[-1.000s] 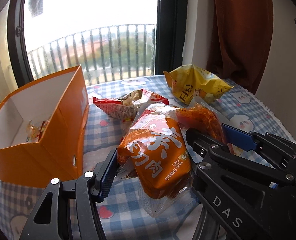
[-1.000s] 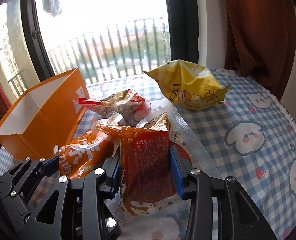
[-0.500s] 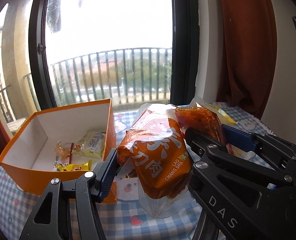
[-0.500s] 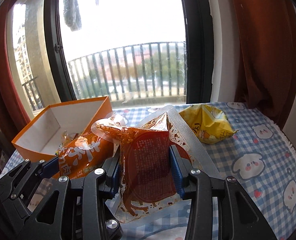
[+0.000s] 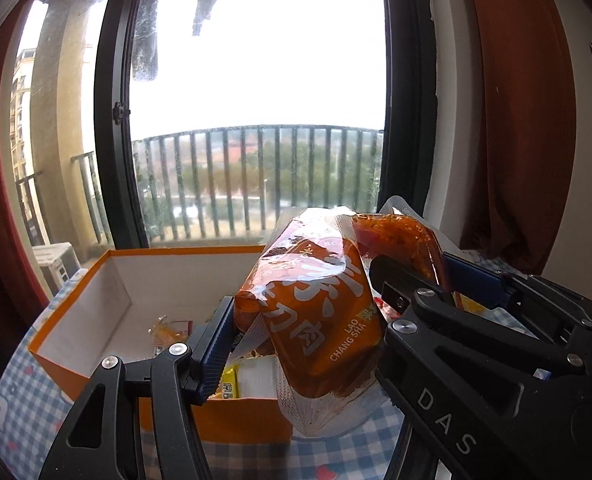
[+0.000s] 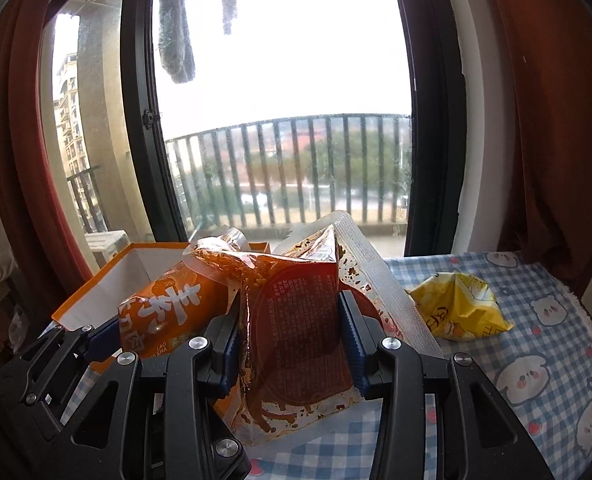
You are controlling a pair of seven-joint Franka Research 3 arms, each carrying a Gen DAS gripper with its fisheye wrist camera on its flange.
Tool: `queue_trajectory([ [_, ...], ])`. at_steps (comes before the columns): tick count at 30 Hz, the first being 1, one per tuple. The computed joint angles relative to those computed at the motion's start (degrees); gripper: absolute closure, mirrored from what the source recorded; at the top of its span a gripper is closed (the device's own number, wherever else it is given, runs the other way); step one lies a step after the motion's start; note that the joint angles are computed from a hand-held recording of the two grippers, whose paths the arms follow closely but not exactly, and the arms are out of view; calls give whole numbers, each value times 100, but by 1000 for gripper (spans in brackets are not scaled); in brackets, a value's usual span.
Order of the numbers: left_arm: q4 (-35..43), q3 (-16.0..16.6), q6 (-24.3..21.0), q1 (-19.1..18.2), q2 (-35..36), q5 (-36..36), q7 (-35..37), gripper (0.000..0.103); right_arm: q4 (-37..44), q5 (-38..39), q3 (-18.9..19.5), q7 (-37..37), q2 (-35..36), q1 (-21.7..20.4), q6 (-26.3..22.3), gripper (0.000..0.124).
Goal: Organize snacks
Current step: 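Carry both packets over the orange box and open both tools to drop them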
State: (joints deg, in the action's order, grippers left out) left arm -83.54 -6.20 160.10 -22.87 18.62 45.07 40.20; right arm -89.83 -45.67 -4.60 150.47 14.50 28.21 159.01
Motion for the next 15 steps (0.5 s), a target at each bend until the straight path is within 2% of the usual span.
queue_trajectory([
  [6,34,101,98,100,26,2,-242,40,679,173,-43,-224,472,120,-18,78],
  [9,-4,309,161,23,-7,326,-759,40,1035,341,-142,-361,756,231,19,78],
  [15,256,201,-12,279,217,-24,-662,40,2076,1197,-152,-1155,1556,317,-148,78],
])
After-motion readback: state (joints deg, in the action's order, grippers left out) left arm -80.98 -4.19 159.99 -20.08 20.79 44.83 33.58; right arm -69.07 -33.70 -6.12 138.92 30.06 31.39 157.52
